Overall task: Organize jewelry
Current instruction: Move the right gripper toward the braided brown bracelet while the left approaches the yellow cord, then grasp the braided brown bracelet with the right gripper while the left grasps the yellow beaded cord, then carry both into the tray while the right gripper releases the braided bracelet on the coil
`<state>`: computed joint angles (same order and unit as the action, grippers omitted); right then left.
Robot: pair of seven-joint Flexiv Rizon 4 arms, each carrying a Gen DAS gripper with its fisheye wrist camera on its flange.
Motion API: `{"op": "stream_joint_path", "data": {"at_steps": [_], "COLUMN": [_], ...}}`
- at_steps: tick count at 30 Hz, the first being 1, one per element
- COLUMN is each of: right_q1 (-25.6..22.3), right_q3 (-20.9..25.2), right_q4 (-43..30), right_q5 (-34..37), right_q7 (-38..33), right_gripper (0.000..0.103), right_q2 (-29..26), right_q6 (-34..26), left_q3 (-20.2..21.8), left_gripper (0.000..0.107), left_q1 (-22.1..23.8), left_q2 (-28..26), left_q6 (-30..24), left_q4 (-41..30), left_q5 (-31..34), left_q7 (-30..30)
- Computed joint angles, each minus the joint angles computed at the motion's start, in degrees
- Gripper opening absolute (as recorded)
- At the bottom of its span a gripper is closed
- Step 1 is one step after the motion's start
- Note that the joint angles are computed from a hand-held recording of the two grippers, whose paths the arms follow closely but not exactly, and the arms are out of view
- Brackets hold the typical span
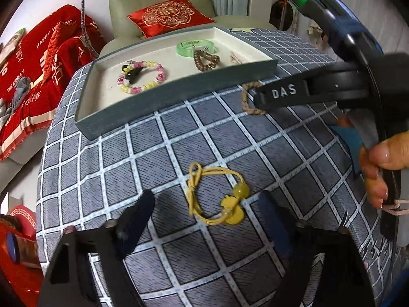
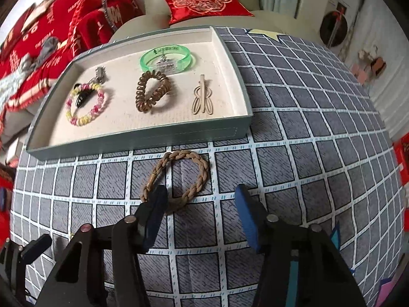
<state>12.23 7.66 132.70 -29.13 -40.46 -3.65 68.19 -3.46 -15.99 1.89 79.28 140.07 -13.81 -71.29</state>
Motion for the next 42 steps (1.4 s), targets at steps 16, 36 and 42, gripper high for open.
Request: {"op": "stream_joint_path", "data": {"at_steps": [16,36,42], "right_q1": [0.7,0.0,0.9], "right_q3": [0.6,2.3,2.5], "right_q4": [0.4,3.2,2.3], "right_q5": [0.3,17.9,22.0], "right_q7": [-2.7,-13.5,-16.4], "right_gripper": [0.007,0.007,0.007], "right_q2": [0.3,7.7,9.1], "right_q6": [0.9,6.6,6.4], "left_q3": [-0.6,2.6,3.1], "left_gripper": [0.029,0.029,0.029], "left_q1": [-3.1,-8.5,-7.8], "left_q2": [0.5,5.3,6.0], "left_q6": [2.3,-0.3,-0.6], "left_q4": [1.2,3.0,2.2], "left_q5": [-3.7,-39.5,-42.1], "left_q7": [7.3,27.0,28.4]}}
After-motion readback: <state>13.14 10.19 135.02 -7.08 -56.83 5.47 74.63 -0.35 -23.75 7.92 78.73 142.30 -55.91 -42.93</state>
